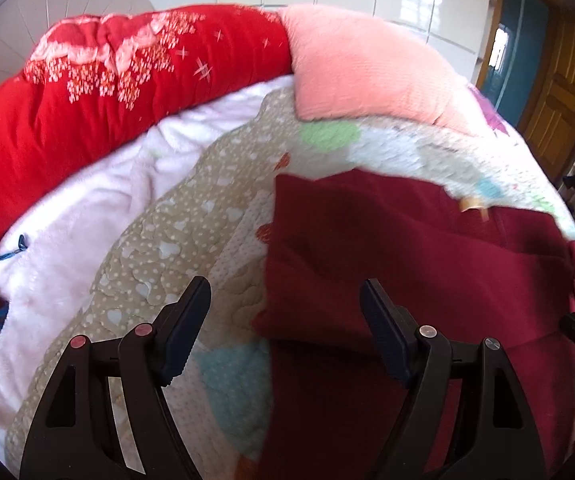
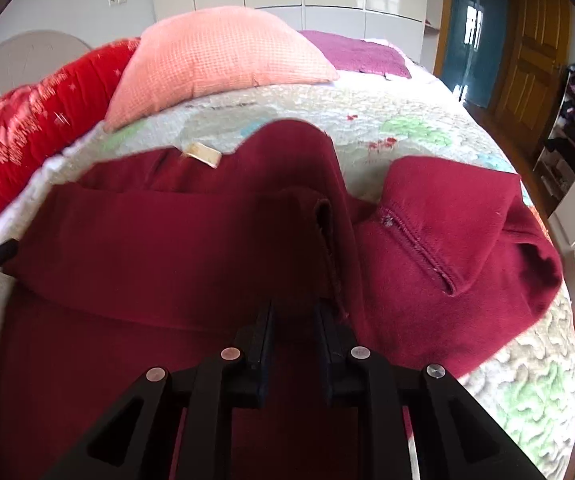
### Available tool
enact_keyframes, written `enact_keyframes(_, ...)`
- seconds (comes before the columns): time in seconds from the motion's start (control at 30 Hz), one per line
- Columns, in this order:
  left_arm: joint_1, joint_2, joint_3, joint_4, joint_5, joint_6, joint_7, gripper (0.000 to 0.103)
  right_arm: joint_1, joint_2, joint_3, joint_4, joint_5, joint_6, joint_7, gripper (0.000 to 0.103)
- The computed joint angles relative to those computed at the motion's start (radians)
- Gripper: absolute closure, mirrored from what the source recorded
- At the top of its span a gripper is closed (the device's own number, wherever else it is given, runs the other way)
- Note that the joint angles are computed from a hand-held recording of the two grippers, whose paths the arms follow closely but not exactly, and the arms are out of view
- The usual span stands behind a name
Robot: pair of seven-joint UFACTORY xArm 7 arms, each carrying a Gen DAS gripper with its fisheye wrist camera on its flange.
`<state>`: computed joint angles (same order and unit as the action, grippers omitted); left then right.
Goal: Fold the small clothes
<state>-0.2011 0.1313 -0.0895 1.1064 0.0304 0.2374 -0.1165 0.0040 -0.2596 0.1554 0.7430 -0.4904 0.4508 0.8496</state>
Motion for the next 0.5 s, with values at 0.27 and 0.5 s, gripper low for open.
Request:
enact_keyframes(0.27, -0.039, -0.08, -0.035, -0.071, -0.011, -0.022, 0.018, 0.025, -0.021, -0.211, 0.029, -0.141, 0.014, -0.005, 0.026, 0.063)
enact_keyframes(0.5, -0.076, -0.09, -0.055, -0.102, -0.017, -0.012, 0.01, 0.025, -0.052, -0.356, 0.035, -0.266, 0.093, -0.008, -0.004, 0.063)
